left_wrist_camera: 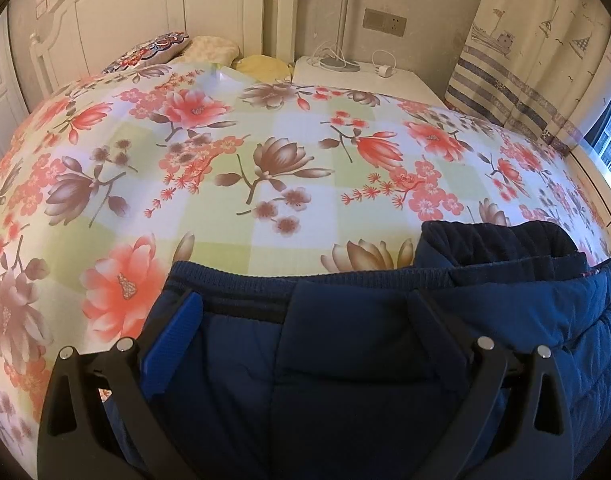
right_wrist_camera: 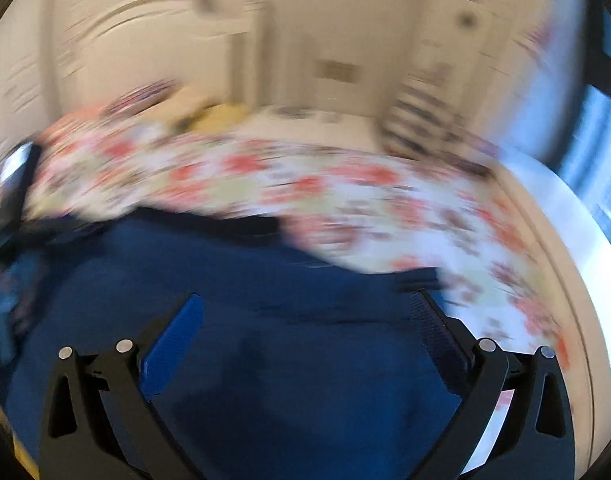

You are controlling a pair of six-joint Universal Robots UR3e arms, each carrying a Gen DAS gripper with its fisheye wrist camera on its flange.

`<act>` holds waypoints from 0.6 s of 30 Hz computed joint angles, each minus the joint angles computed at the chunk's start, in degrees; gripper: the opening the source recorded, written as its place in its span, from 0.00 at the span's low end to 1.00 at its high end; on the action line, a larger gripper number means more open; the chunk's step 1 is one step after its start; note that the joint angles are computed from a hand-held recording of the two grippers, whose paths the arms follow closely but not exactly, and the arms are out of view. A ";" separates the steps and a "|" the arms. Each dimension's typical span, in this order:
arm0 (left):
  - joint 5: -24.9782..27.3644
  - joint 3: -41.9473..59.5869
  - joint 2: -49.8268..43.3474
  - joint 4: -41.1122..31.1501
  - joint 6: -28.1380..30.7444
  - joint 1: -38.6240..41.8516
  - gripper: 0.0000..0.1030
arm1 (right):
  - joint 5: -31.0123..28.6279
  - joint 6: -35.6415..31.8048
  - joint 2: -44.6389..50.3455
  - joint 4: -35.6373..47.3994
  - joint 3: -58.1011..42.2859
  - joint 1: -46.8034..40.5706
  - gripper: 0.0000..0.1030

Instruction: Fold large clothes

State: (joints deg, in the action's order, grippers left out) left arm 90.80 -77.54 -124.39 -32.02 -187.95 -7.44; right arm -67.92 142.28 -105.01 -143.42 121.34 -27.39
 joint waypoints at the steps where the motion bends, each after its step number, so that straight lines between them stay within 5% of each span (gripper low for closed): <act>1: -0.05 -0.05 0.02 0.09 0.00 0.04 0.98 | -1.66 -0.20 0.54 -0.30 0.61 2.79 0.96; 4: -0.57 -0.08 0.06 0.01 -0.03 0.21 0.98 | -9.79 1.44 5.72 -10.51 4.64 11.10 0.96; 7: -1.03 -0.20 0.21 0.08 0.09 0.51 0.98 | -5.41 1.99 5.43 -3.44 1.78 7.50 0.96; 14: -1.10 -0.16 0.30 0.00 -0.19 0.44 0.98 | -5.67 5.64 4.29 -6.25 3.02 -7.55 0.96; 18: -1.05 -0.40 0.39 0.19 -0.08 0.51 0.98 | 4.66 2.82 7.97 2.38 0.88 -15.67 0.96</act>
State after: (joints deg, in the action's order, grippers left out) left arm 89.75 -77.94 -124.00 -31.83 -188.03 -6.94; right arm -63.26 145.10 -97.04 -141.05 122.21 -43.06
